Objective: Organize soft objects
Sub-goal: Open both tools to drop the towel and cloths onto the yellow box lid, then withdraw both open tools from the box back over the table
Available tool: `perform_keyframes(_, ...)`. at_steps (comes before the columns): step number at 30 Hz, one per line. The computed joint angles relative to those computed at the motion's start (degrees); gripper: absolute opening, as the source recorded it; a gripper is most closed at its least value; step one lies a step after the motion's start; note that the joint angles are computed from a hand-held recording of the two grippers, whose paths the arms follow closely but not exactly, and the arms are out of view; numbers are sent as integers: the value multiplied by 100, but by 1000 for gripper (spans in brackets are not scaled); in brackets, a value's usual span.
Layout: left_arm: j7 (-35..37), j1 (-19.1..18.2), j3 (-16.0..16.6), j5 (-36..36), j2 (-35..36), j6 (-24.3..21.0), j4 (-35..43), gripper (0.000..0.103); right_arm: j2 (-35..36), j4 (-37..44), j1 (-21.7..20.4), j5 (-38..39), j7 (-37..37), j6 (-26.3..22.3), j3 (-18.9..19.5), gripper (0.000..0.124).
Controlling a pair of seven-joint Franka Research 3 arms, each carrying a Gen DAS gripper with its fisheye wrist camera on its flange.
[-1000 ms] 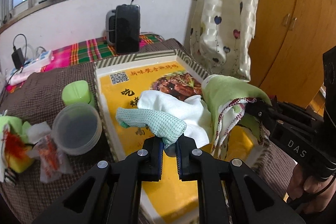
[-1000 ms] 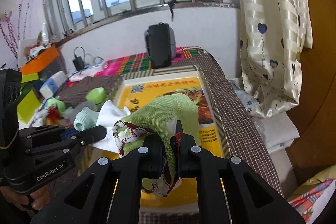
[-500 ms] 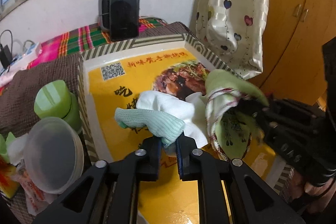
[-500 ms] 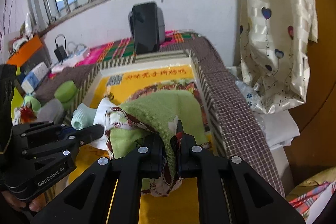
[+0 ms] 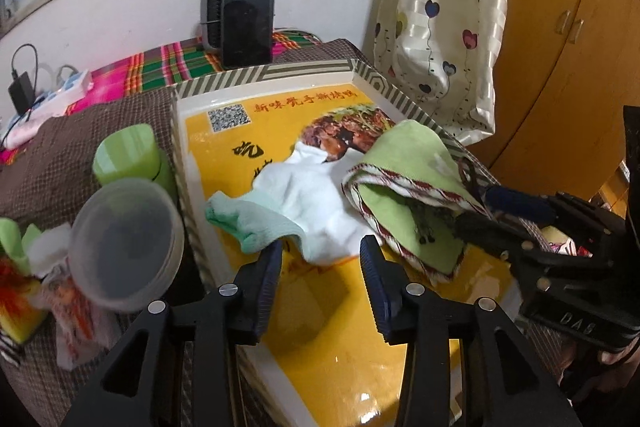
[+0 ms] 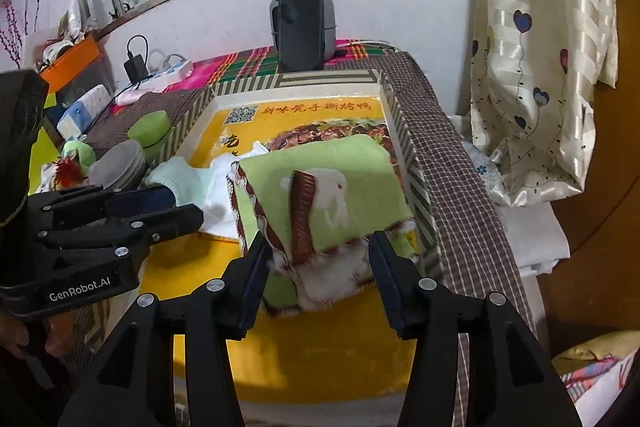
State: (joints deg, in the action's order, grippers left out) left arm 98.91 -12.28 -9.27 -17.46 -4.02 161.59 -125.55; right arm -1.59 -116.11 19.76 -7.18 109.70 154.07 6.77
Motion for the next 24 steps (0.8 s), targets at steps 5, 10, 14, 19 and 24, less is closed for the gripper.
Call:
perform_keyframes(5,-95,-69,24,37,-322,137,-340,39,-256,-221,-37,-192,260,156,60,51)
perform_keyframes(10,-271,-206,132,170,-667,304,-657,39,-445,-369,-52,-204,318,274,159,51)
perform_keyframes(14,-440,-331,259,314,-962,433,-921,39,-592,-480,-52,-151,329,406,242,51)
perform_keyframes(19,-756,-382,379,630,-1317,503,-1264,39,-717,-556,-2,10,217,506,337,51)
perform_keyframes(24,-1060,-402,504,924,-1649,575,-1631,39,-759,-592,113,275,-37,556,395,51)
